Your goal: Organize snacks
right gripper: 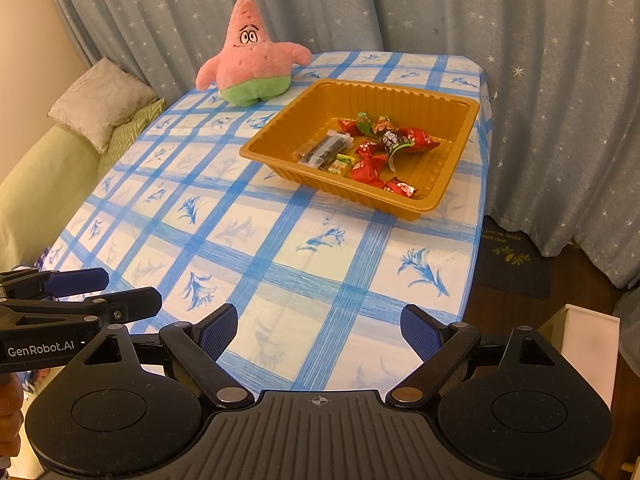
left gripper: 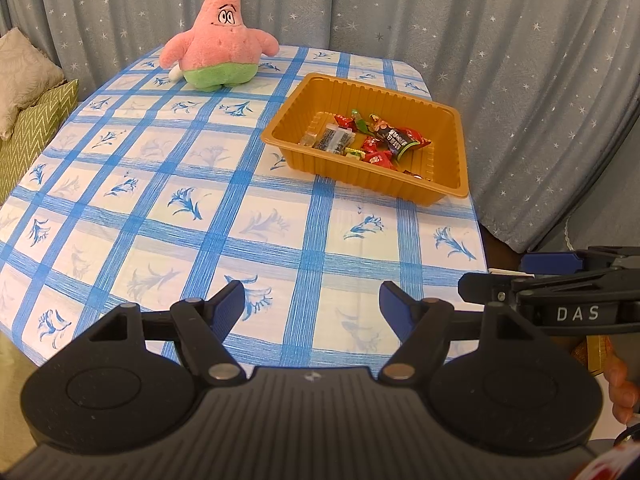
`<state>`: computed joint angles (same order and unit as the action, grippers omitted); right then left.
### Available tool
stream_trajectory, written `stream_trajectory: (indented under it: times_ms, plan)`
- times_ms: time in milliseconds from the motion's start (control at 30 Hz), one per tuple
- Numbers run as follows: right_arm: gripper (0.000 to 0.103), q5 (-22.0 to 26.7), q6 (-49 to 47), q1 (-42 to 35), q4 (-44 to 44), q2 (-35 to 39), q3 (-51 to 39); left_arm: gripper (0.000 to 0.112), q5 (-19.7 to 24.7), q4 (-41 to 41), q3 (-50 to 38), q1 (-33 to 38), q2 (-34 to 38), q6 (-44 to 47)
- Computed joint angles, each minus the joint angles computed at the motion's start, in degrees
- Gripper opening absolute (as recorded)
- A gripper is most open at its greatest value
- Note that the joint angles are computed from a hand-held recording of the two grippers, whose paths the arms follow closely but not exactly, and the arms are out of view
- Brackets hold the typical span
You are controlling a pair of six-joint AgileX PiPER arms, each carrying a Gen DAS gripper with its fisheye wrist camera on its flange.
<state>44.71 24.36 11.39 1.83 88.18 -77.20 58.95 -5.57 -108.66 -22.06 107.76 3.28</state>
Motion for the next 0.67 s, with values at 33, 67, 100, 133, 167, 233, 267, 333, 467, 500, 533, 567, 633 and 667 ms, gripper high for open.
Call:
stream_trajectory:
  times_ms: [33, 67, 100, 133, 167, 233, 267, 333, 467, 500, 533, 567, 633, 667]
  plan:
    - [0.088, 0.0, 0.0, 0.0, 0.0, 0.0, 0.0, 0.072, 0.1, 0.0, 0.0, 0.0, 0.0, 0.0]
    - [0.088, 0.0, -0.1, 0.0, 0.1, 0.1, -0.1, 0.072, 0.0, 0.0, -0.1, 0.0, 0.0, 0.0]
    - [0.088, 0.0, -0.1, -0.1, 0.1, 0.1, -0.1, 0.072, 0.0, -0.1, -0.1, 0.1, 0.0, 0.1]
    - [0.088, 0.0, -0.2, -0.1, 0.1, 0.1, -0.1, 0.072, 0.0, -0.1, -0.1, 0.1, 0.0, 0.1]
    - [0.088, -0.1, -0.2, -0.1, 0.2, 0.2, -0.1, 0.072, 0.1, -0.1, -0.2, 0.1, 0.2, 0.1]
    - [0.088, -0.1, -0.3, -0.2, 0.2, 0.3, -0.1, 0.072, 0.2, -0.1, -0.3, 0.1, 0.2, 0.1]
    - [0.088, -0.1, -0.3, -0.2, 0.3, 0.4, -0.2, 0.072, 0.1, -0.1, -0.3, 0.1, 0.2, 0.2]
    - [0.088, -0.2, -0.4, -0.3, 0.3, 0.4, -0.2, 0.072, 0.2, -0.2, -0.4, 0.1, 0.3, 0.3]
    - [0.088, -0.2, -0.6, -0.4, 0.4, 0.5, -0.2, 0.072, 0.8, -0.2, -2.3, -0.4, 1.5, 0.0]
    - [0.088, -0.2, -0.6, -0.5, 0.4, 0.5, -0.3, 0.072, 0.9, -0.1, -2.8, -0.5, 2.1, -0.2]
    - [0.088, -0.2, -0.6, -0.5, 0.4, 0.7, -0.4, 0.072, 0.9, -0.2, -3.2, -0.6, 2.4, -0.2]
    - [0.088, -0.2, -0.5, -0.4, 0.3, 0.9, -0.6, 0.072, 0.9, -0.2, -3.4, -0.7, 2.6, -0.2]
    - [0.088, -0.1, -0.7, -0.5, 0.5, 1.0, -0.7, 0.072, 1.0, -0.2, -3.8, -0.7, 3.0, -0.2]
    - [0.088, 0.0, -0.7, -0.6, 0.6, 1.1, -0.8, 0.072, 1.2, -0.1, -4.1, -0.7, 3.1, -0.3]
